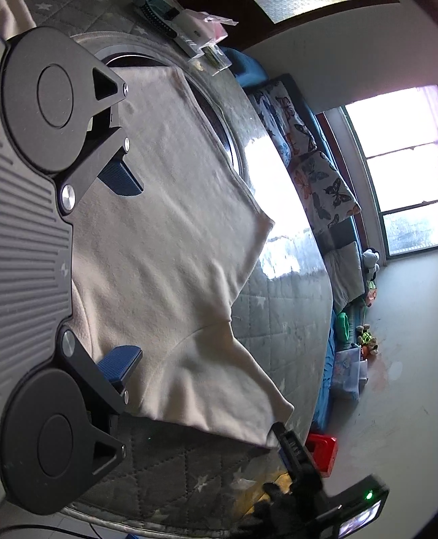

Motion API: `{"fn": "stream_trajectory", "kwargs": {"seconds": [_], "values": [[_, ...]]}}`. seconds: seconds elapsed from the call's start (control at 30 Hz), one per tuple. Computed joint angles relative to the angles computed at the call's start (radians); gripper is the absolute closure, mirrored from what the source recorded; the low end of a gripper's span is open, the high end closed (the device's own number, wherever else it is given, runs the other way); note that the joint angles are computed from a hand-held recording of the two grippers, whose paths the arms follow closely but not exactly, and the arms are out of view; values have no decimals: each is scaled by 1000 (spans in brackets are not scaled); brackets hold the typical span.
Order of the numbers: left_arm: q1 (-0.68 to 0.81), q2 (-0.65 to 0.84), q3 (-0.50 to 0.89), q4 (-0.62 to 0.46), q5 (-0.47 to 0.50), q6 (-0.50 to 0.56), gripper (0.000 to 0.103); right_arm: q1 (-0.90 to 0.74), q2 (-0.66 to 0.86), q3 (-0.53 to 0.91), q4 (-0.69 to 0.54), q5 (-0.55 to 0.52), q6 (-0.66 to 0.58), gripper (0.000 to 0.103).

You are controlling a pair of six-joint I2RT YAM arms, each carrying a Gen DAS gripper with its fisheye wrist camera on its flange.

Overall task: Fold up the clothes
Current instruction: 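Close the right gripper on the sleeve cuff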

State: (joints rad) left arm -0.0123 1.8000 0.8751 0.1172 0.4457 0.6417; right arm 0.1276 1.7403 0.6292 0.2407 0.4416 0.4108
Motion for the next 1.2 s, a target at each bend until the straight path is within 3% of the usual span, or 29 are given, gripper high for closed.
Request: {"fn": "stream_trajectory", "kwargs": {"seconds": [0.07,0.1,0.13,0.27,0.43,0.57,0.67,0.73,0.83,1.2], "values": [[0,-1,0,-3,-1,4,6,-2,0,-8,14,-1,11,57],[1,-3,-3,-2,0,8,6,-4,-1,-10,21,-3,16,69],[1,-5,-7,-1,1,13,6,-7,-1,-13,28,-5,22,75],[6,-9,-13,-4,0,22,6,-18,4,-14,43,6,32,74],[7,-14,-8,-2,-3,4,6,-25,-28,-66,82,-29,65,63],[5,-19,-6,-2,-4,-9,5,-27,-23,-87,124,-35,56,63],[3,-24,-7,2,-6,-14,5,-30,-14,-85,138,-33,40,71],[3,-27,-8,5,-8,-18,5,-32,-11,-83,145,-41,33,84],[2,-30,-4,5,-13,-27,5,-28,-16,-83,148,-49,33,91],[-22,-30,9,7,-41,-42,5,-15,-62,-112,167,-32,20,94]]}}
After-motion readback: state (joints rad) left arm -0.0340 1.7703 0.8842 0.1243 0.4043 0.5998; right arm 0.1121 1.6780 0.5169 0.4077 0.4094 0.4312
